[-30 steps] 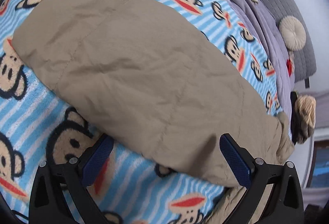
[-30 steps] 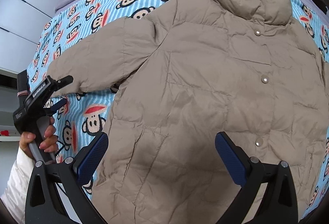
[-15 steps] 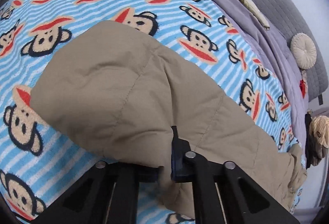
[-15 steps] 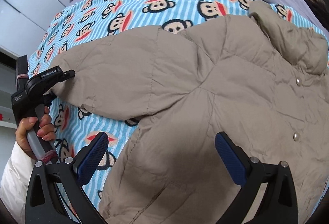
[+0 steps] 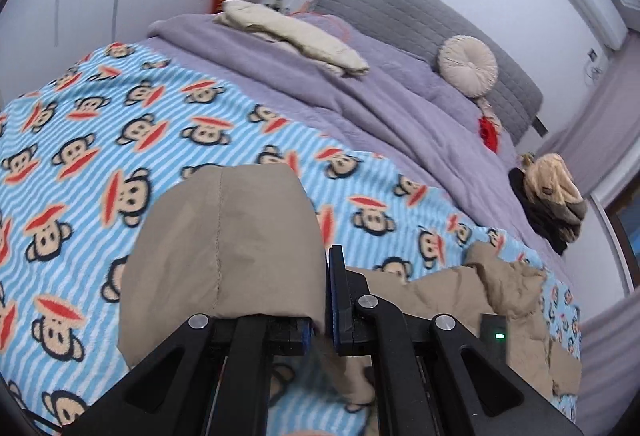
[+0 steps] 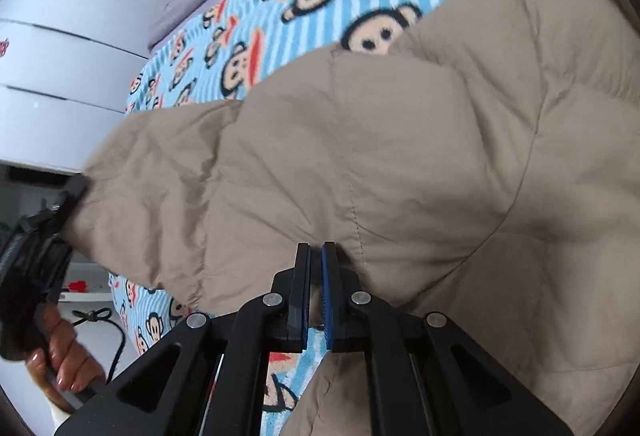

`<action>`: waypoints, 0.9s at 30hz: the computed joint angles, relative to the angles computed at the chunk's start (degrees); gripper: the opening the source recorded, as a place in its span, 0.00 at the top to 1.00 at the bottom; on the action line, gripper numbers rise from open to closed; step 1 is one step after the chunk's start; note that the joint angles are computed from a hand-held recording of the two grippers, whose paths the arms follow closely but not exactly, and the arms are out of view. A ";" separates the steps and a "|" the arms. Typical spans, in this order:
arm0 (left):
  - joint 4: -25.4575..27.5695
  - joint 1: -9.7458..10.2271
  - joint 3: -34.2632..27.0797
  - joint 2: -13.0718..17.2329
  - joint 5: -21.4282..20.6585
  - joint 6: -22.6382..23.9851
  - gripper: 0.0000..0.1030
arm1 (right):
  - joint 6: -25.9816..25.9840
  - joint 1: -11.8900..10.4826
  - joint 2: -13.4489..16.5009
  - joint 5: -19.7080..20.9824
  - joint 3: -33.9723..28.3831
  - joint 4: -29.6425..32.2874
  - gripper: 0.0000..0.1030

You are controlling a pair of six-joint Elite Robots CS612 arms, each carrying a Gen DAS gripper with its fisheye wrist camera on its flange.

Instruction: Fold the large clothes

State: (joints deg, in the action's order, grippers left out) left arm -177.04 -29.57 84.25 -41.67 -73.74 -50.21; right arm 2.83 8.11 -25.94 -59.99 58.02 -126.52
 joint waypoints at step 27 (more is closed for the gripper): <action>27.91 -11.02 -23.31 10.95 -2.99 28.42 0.08 | 10.20 -11.15 -14.27 -12.35 19.57 -15.40 0.95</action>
